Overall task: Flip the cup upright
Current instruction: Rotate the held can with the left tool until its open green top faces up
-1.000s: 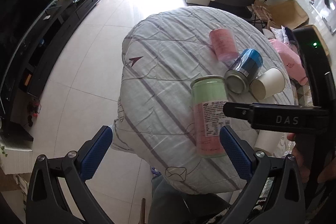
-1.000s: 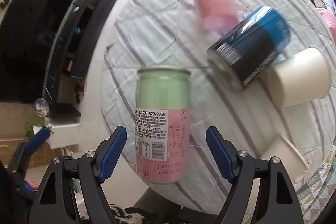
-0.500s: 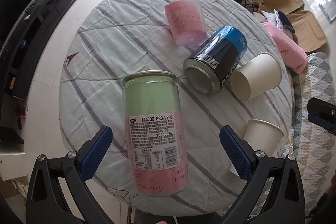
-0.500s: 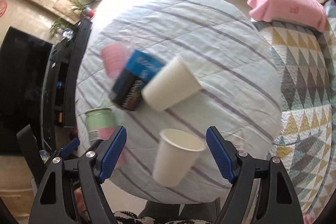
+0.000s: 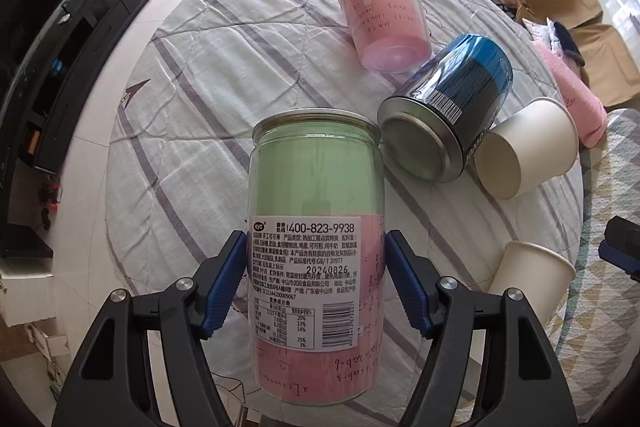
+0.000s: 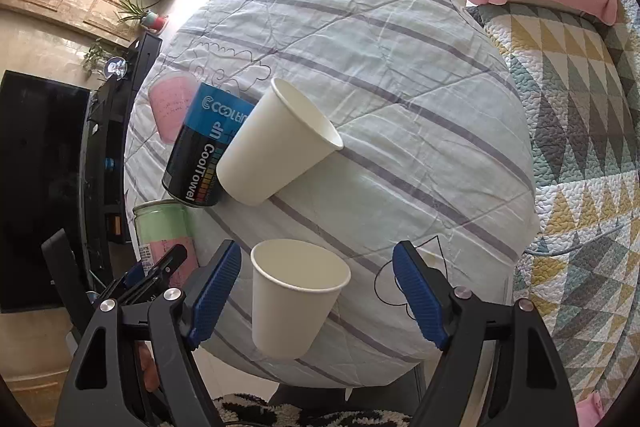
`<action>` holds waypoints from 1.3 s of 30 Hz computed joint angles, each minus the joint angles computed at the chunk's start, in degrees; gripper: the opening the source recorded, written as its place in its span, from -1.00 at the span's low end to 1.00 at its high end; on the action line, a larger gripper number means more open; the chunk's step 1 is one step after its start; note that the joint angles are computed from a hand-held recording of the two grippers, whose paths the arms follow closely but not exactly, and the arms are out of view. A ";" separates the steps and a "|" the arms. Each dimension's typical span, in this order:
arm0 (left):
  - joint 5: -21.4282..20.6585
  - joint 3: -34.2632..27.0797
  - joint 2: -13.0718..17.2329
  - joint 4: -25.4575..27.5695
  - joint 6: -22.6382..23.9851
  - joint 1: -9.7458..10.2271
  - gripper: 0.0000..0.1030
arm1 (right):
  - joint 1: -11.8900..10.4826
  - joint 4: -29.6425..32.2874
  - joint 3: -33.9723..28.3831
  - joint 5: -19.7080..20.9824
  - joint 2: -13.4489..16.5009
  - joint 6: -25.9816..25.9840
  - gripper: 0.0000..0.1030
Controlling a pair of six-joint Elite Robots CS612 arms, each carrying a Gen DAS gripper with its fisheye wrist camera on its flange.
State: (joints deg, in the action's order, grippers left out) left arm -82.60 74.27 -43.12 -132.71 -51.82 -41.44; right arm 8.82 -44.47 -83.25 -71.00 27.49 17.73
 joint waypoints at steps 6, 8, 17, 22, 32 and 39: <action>0.43 -0.88 0.09 0.80 0.99 0.10 0.37 | 0.15 -0.43 0.28 0.52 -0.27 -0.01 0.54; 1.43 -1.07 -0.16 0.72 1.56 -0.04 0.37 | 0.21 -0.80 0.40 0.72 -0.44 0.02 0.54; 9.14 1.54 -2.77 -8.85 5.01 -0.58 0.37 | 1.00 -2.76 0.05 0.57 -0.83 0.29 0.54; 10.49 5.20 -3.31 -20.46 6.80 -0.70 0.38 | 1.48 -3.66 -0.78 -0.37 -0.47 1.16 0.54; 17.48 11.04 -0.83 -39.43 11.66 -2.60 0.38 | 2.68 -3.57 -2.80 -2.02 2.01 1.88 0.54; 18.45 13.70 0.23 -42.82 10.12 -3.51 0.37 | 3.30 -4.11 -4.53 -1.94 3.90 1.63 0.54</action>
State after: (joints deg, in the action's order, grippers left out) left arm -64.14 87.97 -42.89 -175.52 -41.70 -44.95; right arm 12.12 -48.58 -87.78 -72.94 31.40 19.36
